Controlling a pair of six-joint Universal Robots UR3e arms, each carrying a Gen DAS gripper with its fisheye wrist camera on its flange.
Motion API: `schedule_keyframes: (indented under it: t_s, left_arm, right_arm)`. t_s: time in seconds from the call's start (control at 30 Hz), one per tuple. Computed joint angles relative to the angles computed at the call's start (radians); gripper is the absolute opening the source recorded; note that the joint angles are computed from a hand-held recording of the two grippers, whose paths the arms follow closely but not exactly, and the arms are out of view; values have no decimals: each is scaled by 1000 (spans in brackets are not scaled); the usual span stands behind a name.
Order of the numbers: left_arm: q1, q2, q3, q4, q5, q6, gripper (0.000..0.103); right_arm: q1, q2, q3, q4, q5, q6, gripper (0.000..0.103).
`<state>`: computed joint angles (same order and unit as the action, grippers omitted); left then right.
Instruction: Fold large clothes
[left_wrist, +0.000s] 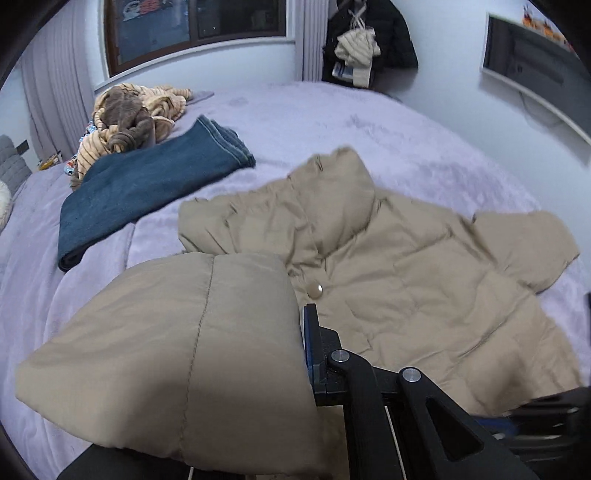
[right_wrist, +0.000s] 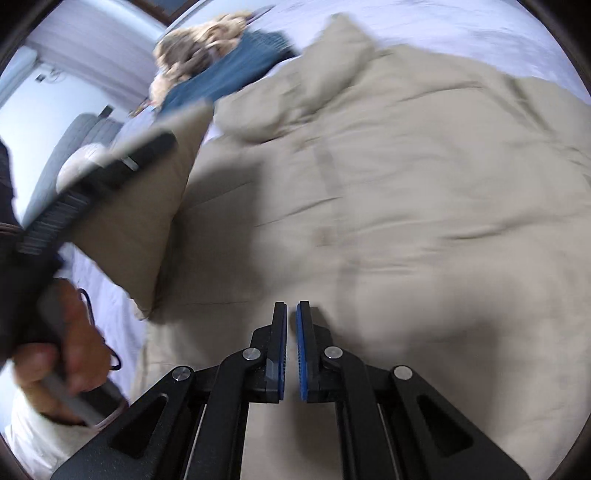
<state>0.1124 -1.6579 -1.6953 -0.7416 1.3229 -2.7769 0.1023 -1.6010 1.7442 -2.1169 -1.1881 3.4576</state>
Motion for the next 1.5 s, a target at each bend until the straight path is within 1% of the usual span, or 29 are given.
schedule_keyframes:
  t_s: [0.07, 0.1, 0.13, 0.17, 0.2, 0.23, 0.27, 0.3, 0.33, 0.4, 0.47, 0.53, 0.57, 0.63, 0.67, 0.73, 0.77, 0.8, 0.87, 0.97, 1.03, 1.17, 1.27, 1.33, 1.37, 1.4, 1.43, 1.47, 1.5]
  left_arm:
    - [-74, -68, -7, 24, 113, -17, 9]
    - [-101, -88, -17, 37, 154, -31, 9]
    - [-115, -92, -38, 61, 178, -36, 10]
    - [-132, -90, -59, 93, 208, -40, 16]
    - [-144, -80, -78, 110, 216, -35, 34]
    - [-151, -68, -92, 117, 214, -36, 63]
    - [-161, -58, -105, 133, 218, -45, 76]
    - [-171, -50, -118, 154, 222, -57, 91]
    - [-181, -44, -123, 163, 225, -70, 93]
    - [-188, -54, -85, 129, 240, -81, 93]
    - [-190, -33, -67, 79, 239, -93, 93]
    - [-152, 24, -69, 23, 188, -77, 93]
    - [-131, 73, -87, -6, 164, -66, 93]
    - [-48, 195, -133, -95, 82, -30, 93]
    - [-8, 232, -136, -141, 50, -13, 93]
    - [114, 328, -151, -253, -23, 31, 93]
    - [187, 365, -152, -303, -58, 56, 93]
    - [269, 394, -149, -347, -91, 79, 93]
    - [414, 401, -130, -404, -143, 109, 93]
    - [573, 321, -98, -409, -165, 91, 93]
    - [656, 216, -47, -441, -216, 83, 93]
    - [714, -21, 79, -495, -281, 50, 93]
    - [725, -206, 219, -639, -361, 38, 93]
    - [720, -257, 230, -631, -389, -1, 92]
    - [722, -265, 223, -611, -414, -9, 90]
    - [718, -257, 203, -585, -432, -15, 69]
    - [714, -258, 203, -581, -453, -4, 39]
    - [707, -246, 198, -570, -455, 4, 31]
    - [687, -207, 163, -500, -432, 3, 23]
  right_arm:
    - [-74, -71, 59, 56, 5, -55, 6]
    - [-118, -102, 80, 90, 20, -86, 6]
    - [-156, -130, 105, 112, 39, -115, 6]
    - [-210, -161, 128, 144, 62, -170, 6]
    - [-223, -149, 131, 133, 72, -182, 6]
    - [-231, -142, 124, 137, 83, -191, 6]
    - [-246, -143, 121, 151, 98, -210, 6]
    - [-261, -138, 135, 143, 111, -229, 6]
    - [-277, -135, 133, 154, 123, -253, 6]
    - [-330, -117, 131, 174, 148, -328, 6]
    - [-348, -113, 105, 213, 155, -374, 6]
    - [-371, -110, 73, 260, 162, -427, 7]
    - [-389, -114, 59, 289, 164, -464, 7]
    - [-392, -119, 31, 322, 156, -506, 7]
    - [-380, -112, 12, 324, 147, -515, 11]
    - [-333, -91, -25, 303, 119, -506, 41]
    - [-308, -86, -31, 277, 115, -494, 68]
    - [-279, -66, -43, 238, 114, -478, 76]
    - [-194, -33, -90, 196, 82, -467, 77]
    - [-43, 42, -185, 126, -6, -435, 81]
    - [96, 130, -282, 73, -126, -428, 81]
    - [336, 341, -491, 17, -406, -451, 81]
    - [421, 485, -632, 29, -528, -469, 81]
    - [446, 576, -728, 46, -581, -460, 81]
    - [449, 611, -767, 52, -600, -450, 81]
    - [445, 635, -796, 56, -610, -438, 81]
    - [438, 648, -810, 51, -619, -423, 81]
    - [427, 650, -808, 32, -631, -399, 81]
    - [412, 636, -785, 6, -625, -376, 68]
